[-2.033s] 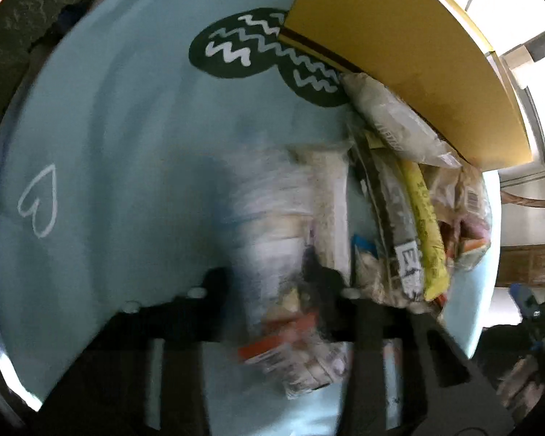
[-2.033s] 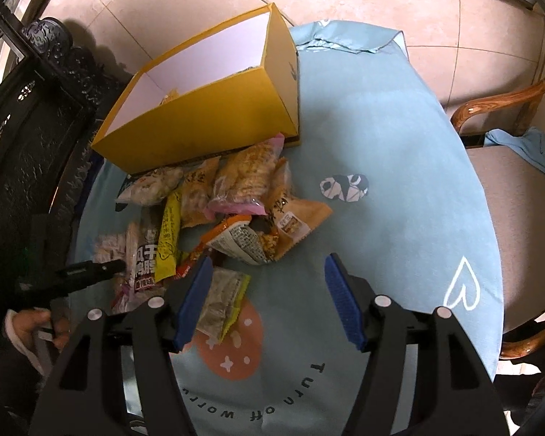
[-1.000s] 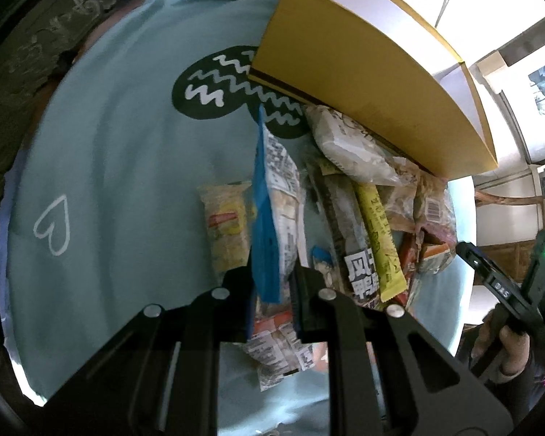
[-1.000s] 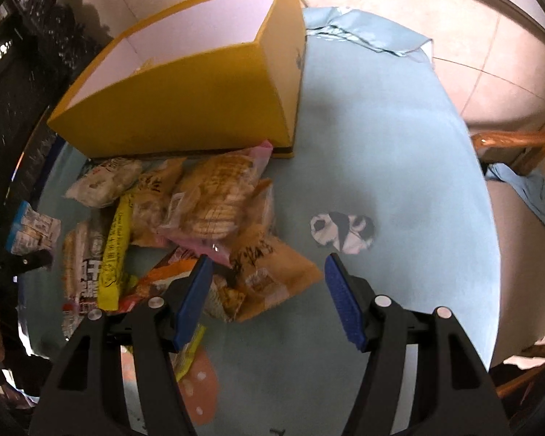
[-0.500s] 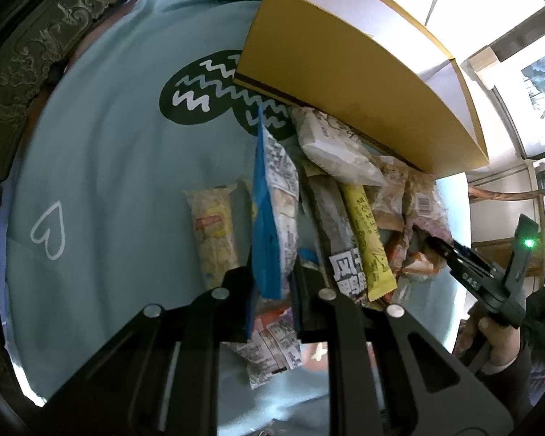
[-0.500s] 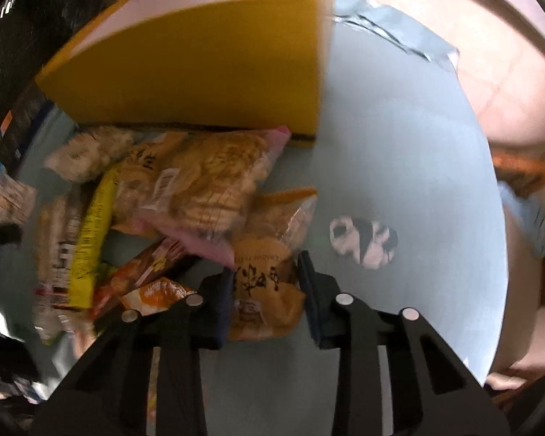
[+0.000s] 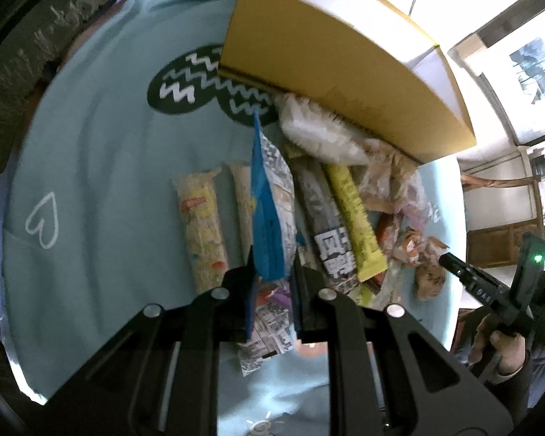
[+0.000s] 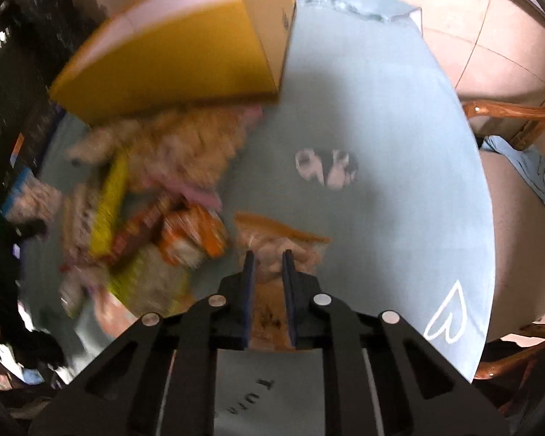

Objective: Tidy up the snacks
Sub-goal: 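Grasp the orange-brown snack bag with the right tool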

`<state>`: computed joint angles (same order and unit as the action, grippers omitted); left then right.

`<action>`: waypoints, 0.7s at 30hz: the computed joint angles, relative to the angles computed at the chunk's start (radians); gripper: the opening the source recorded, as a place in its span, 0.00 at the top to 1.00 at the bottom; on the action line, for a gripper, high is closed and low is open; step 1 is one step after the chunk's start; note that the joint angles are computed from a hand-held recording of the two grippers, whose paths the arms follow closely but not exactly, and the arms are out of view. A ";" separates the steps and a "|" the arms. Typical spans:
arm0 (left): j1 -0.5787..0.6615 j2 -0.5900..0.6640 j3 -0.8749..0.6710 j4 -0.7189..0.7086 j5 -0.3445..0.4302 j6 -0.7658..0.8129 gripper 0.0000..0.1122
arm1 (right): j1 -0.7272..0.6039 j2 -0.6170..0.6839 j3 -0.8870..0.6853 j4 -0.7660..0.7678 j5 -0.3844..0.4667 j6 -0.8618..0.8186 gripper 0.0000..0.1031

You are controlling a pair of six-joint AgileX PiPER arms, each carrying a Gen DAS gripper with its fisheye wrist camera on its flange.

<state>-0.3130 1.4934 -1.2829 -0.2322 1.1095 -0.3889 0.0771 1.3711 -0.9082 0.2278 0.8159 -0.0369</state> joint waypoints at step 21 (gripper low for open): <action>-0.011 0.143 -0.038 -0.010 -0.043 0.018 0.85 | 0.179 0.101 -0.018 -0.279 -0.004 0.200 0.59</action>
